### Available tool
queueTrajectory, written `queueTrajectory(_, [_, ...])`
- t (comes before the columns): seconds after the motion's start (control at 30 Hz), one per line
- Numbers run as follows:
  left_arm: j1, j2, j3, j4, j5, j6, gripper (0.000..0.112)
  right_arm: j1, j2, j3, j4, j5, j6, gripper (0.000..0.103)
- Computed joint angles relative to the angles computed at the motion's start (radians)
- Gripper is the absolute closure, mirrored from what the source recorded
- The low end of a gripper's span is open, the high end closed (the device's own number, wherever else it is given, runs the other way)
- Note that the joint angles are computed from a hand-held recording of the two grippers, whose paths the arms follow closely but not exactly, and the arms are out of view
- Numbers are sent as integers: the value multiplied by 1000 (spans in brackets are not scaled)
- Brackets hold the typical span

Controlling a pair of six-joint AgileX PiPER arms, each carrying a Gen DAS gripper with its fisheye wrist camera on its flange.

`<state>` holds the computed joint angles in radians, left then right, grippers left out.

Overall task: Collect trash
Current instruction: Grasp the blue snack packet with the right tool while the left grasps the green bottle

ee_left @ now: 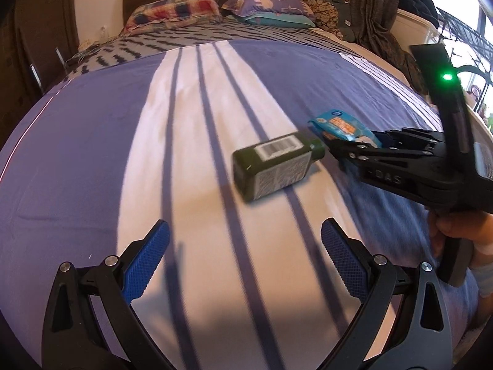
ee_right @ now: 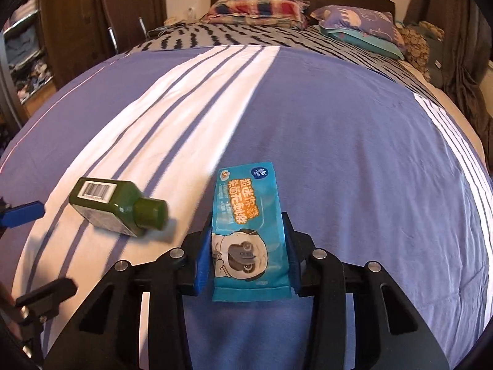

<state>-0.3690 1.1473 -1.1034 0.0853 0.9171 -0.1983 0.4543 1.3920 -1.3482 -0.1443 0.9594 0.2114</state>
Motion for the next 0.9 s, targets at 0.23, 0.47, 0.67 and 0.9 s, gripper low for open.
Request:
queueTrajectory(0.23, [0, 111, -62, 27, -51, -9, 19, -97, -85, 54, 76, 5, -102, 62])
queueTrajectory(0.47, [17, 204, -111, -13, -91, 56, 24, -163, -126, 89, 144, -3, -177, 62])
queueTrajectory(0.67, [10, 207, -118, -87, -100, 144, 54, -165, -132, 101, 116, -2, -161, 62])
queueTrajectory(0.9, [-36, 119, -76, -52, -47, 83, 54, -105, -226, 115, 34, 53, -93, 62])
